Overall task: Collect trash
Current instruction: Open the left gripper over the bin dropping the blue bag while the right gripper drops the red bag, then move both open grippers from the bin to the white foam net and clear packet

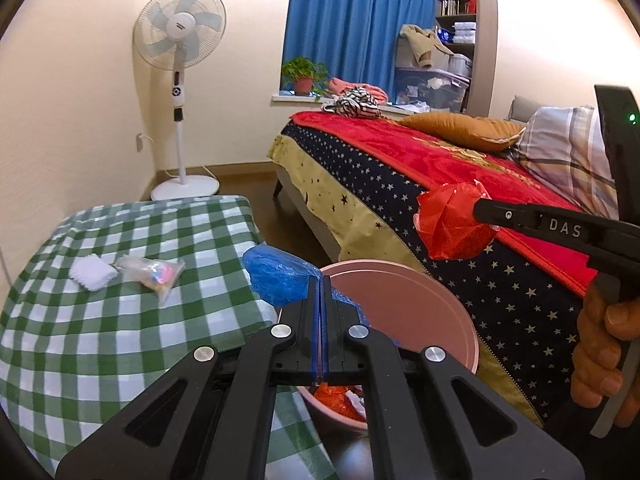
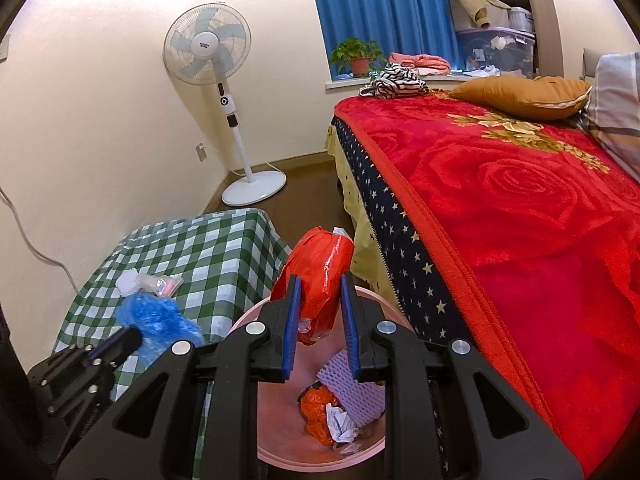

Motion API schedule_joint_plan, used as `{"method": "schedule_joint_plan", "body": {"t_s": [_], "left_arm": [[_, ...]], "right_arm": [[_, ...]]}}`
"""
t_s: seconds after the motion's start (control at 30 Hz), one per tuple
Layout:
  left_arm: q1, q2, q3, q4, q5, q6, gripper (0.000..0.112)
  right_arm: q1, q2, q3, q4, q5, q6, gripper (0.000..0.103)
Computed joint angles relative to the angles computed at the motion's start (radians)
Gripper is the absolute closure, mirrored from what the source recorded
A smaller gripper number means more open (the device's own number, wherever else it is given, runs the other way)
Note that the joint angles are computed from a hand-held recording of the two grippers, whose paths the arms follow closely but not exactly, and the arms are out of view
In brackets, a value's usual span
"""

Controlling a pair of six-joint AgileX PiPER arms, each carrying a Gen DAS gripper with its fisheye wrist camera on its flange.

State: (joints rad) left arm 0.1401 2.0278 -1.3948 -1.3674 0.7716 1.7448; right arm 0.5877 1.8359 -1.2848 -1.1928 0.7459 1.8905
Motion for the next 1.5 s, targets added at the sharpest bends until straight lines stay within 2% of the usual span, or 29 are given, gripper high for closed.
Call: {"method": "schedule_joint_plan", "body": {"t_s": [0.27, 0.47, 0.5, 0.53, 0.57, 0.6, 1.03, 1.27, 1.5], "left_arm": [[-0.046, 0.030, -0.027, 0.026, -0.032, -0.029, 0.112], [-0.062, 0.050, -0.061, 0.072, -0.018, -0.084, 0.111], [-0.064, 0.056, -0.072, 0.090, -0.013, -0.105, 0.110], [-0.069, 0.064, -0.083, 0.116, -0.018, -0.134, 0.102], [-0.069, 0.063, -0.081, 0.116, -0.023, -0.135, 0.089], [-0.066, 0.063, -0.078, 0.110, -0.023, -0.133, 0.085], [0.021, 0.067, -0.095, 0.110, 0.028, -0.131, 0.085], [0.085, 0.125, -0.211, 0.130, 0.040, -0.171, 0.085], [0.150, 0.273, -0.460, 0.215, 0.045, -0.333, 0.085]], "right_arm": [[-0.008, 0.002, 0.003, -0.001, -0.003, 0.014, 0.083], [-0.019, 0.001, 0.009, 0.015, 0.001, 0.030, 0.078], [-0.021, 0.001, 0.009, 0.021, 0.004, 0.032, 0.076], [-0.020, 0.002, 0.009, 0.022, 0.010, 0.038, 0.063], [-0.018, 0.001, 0.011, 0.015, 0.018, 0.052, 0.057], [-0.014, 0.000, 0.012, 0.008, 0.028, 0.063, 0.051], [0.013, 0.020, -0.033, 0.003, 0.044, 0.023, 0.050], [0.014, 0.122, -0.215, 0.046, -0.018, -0.123, 0.051], [0.006, 0.291, -0.490, 0.134, -0.074, -0.299, 0.052]]}}
